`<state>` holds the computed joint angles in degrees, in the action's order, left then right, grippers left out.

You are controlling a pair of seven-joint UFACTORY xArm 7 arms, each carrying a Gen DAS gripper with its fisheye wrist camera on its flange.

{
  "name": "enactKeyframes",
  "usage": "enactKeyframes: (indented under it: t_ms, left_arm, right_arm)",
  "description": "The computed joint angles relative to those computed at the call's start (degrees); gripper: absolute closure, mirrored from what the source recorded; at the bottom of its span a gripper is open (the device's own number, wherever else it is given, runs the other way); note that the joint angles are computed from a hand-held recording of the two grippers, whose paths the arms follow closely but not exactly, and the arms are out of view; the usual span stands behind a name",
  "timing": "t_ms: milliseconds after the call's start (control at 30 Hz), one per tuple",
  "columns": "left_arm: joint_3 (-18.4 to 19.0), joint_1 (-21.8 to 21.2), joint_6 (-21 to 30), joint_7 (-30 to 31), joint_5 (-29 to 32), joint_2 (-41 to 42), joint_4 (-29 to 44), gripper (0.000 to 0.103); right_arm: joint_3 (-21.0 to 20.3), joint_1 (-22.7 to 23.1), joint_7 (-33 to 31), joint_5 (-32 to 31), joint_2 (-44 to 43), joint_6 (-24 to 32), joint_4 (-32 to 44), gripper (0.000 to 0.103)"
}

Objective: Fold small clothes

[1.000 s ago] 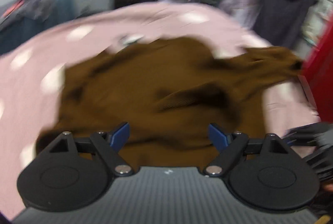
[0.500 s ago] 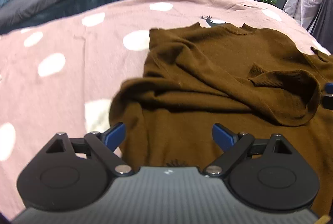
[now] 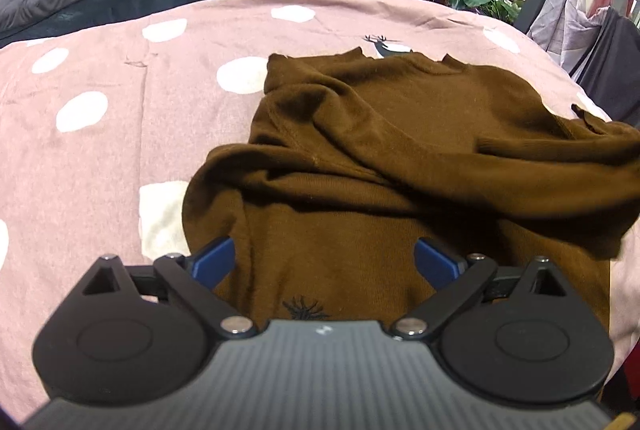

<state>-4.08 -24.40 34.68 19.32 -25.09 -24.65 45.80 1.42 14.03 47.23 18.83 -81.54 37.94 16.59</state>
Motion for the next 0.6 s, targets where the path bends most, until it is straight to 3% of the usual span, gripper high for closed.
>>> enactKeyframes:
  t_ms: [67, 133, 167, 233, 300, 367, 467, 600]
  left_arm:
    - [-0.14, 0.07, -0.06, -0.64, -0.01, 0.27, 0.18, 0.004]
    - [-0.12, -0.01, 0.35, -1.10, -0.29, 0.37, 0.27, 0.004]
    - [-0.14, -0.06, 0.40, -1.24, -0.40, 0.24, 0.15, 0.004]
    - [-0.29, -0.08, 0.44, -1.25, -0.15, -0.12, -0.16, 0.004]
    - [-0.73, 0.18, 0.39, -1.46, 0.97, -0.44, -0.49, 0.004]
    - [-0.80, 0.24, 0.89, -1.47, 1.77, -0.40, -0.43, 0.004]
    - [-0.62, 0.16, 1.68, -1.62, 1.84, -0.08, -0.16, 0.004]
    - [-0.65, -0.32, 1.89, -1.40, 1.25, -0.25, -0.03, 0.004]
  right_arm:
    - [-0.77, -1.21, 4.90, 4.00, -3.22, -4.86, -3.13, 0.090]
    - [-1.05, -1.43, 10.43, 8.27, -6.63, -11.92, -8.05, 0.074]
    - [-0.80, -2.40, 13.80, 9.33, -8.01, -13.14, -9.91, 0.065]
    - [-0.08, -5.57, 16.70, 6.99, -9.65, -10.24, -11.06, 0.065]
    - [2.28, -9.01, 12.79, -1.95, -7.22, -1.45, -7.06, 0.065]
    - [6.01, -9.68, 8.12, -9.14, -5.11, 3.49, -3.73, 0.063]
    - [7.85, -8.15, 0.78, -15.51, -3.16, 5.28, -1.51, 0.059]
    - [7.31, -6.66, -10.99, -21.92, 1.73, 7.66, 1.78, 0.057]
